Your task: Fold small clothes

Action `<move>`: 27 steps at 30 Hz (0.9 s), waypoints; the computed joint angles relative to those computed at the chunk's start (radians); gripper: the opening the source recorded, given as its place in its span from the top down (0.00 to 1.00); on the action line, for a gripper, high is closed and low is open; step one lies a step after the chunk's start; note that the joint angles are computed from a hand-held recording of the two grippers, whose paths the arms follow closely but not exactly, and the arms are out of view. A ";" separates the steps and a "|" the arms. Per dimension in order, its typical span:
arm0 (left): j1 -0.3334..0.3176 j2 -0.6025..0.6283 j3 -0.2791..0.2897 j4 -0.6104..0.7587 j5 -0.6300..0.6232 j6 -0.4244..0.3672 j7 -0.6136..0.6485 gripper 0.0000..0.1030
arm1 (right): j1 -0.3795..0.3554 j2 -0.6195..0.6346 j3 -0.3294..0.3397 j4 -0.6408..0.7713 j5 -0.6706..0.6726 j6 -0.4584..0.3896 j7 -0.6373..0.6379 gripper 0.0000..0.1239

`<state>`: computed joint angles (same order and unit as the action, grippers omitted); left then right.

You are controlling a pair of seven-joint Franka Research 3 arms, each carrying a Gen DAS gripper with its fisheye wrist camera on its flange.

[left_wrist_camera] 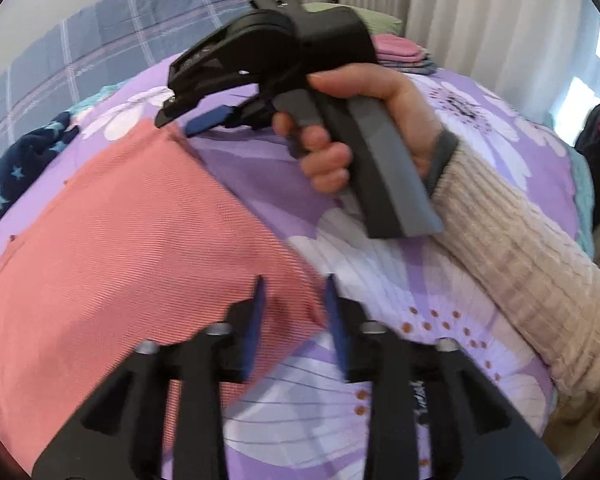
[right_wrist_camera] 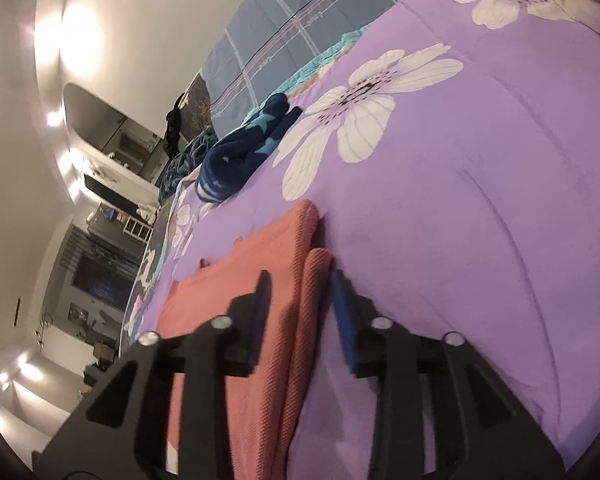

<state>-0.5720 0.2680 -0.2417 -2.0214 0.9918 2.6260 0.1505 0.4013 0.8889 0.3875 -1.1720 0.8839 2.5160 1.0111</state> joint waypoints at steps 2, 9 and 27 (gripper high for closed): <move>0.010 0.010 0.001 0.003 -0.011 0.030 0.011 0.67 | 0.005 -0.004 -0.001 -0.003 -0.012 -0.002 -0.017 0.64; 0.016 0.038 0.033 -0.004 -0.017 0.180 0.044 0.99 | 0.060 -0.004 -0.038 -0.015 -0.081 0.115 0.021 0.96; -0.013 -0.004 0.057 -0.078 0.081 0.296 -0.053 0.98 | -0.127 -0.089 0.187 -0.176 0.107 0.166 -0.322 0.81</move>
